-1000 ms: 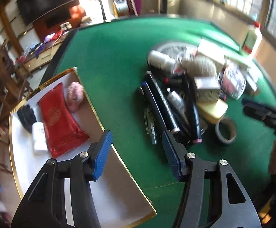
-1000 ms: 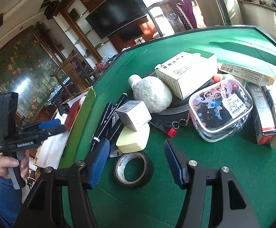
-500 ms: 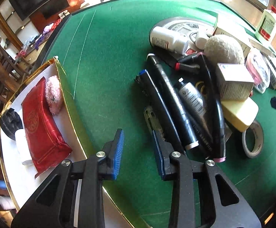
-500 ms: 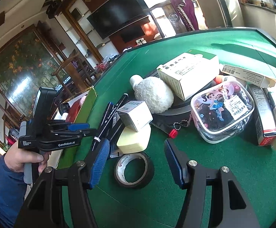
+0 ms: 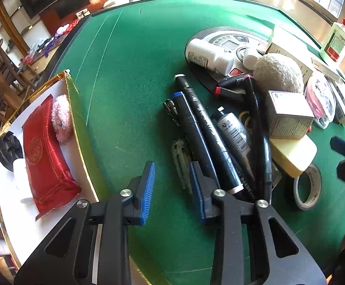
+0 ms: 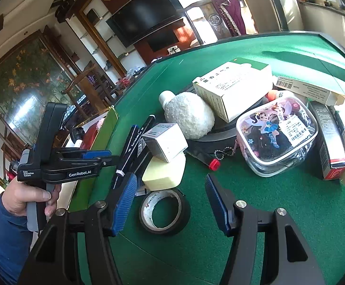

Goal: Organize objects
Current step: 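Move the left tool to the clear pen while the right reaches the black tape roll, then grasp the clear pen with the left tool while the right grasps the black tape roll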

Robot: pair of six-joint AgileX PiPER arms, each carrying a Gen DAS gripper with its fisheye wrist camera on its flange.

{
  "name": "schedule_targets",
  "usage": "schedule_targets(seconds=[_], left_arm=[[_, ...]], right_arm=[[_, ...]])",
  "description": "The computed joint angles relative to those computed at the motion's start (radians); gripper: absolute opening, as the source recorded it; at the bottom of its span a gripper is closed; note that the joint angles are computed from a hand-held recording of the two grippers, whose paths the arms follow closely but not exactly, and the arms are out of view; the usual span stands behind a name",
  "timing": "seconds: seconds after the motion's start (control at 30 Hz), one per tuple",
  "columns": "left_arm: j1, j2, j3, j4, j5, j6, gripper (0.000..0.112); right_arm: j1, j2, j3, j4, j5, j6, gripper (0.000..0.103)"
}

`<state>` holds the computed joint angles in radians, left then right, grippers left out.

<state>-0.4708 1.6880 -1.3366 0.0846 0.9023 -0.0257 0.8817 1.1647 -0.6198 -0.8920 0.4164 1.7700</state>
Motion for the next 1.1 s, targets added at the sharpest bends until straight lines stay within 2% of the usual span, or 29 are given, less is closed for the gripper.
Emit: schedule_targets(seconds=[0.1, 0.17, 0.2, 0.33, 0.43, 0.6, 0.73, 0.83, 0.93, 1.0, 1.1], left_arm=[[-0.014, 0.005, 0.012, -0.002, 0.004, 0.002, 0.028], [-0.022, 0.003, 0.028, 0.028, -0.021, -0.023, 0.022], [-0.018, 0.003, 0.033, 0.018, -0.035, -0.021, 0.015], [-0.025, -0.021, 0.092, 0.067, -0.114, -0.078, 0.014], [0.004, -0.061, 0.131, -0.017, -0.142, -0.030, 0.014], [0.070, -0.120, 0.167, -0.170, -0.157, 0.091, 0.014], [0.099, -0.151, 0.183, -0.252, -0.158, 0.144, 0.014], [0.139, -0.174, 0.207, -0.343, -0.157, 0.215, 0.014], [0.174, -0.194, 0.229, -0.426, -0.151, 0.277, 0.014], [0.187, -0.212, 0.246, -0.453, -0.147, 0.297, 0.014], [0.201, -0.244, 0.273, -0.495, -0.147, 0.328, 0.014]], right_arm=[[0.002, 0.003, 0.001, -0.001, 0.000, 0.001, 0.060], [0.004, 0.004, 0.003, -0.011, -0.001, 0.012, 0.060], [0.004, 0.005, 0.004, -0.009, -0.002, 0.010, 0.060], [-0.005, 0.021, -0.015, 0.068, -0.007, -0.083, 0.060], [0.021, 0.064, -0.058, 0.133, 0.033, -0.188, 0.061], [0.111, 0.154, -0.141, 0.119, 0.153, -0.271, 0.078], [0.147, 0.239, -0.208, 0.131, 0.252, -0.342, 0.078], [0.135, 0.274, -0.214, 0.125, 0.245, -0.353, 0.078], [0.126, 0.295, -0.210, 0.130, 0.227, -0.368, 0.077], [0.138, 0.293, -0.201, 0.100, 0.225, -0.348, 0.059], [0.177, 0.299, -0.212, 0.085, 0.283, -0.322, 0.058]])
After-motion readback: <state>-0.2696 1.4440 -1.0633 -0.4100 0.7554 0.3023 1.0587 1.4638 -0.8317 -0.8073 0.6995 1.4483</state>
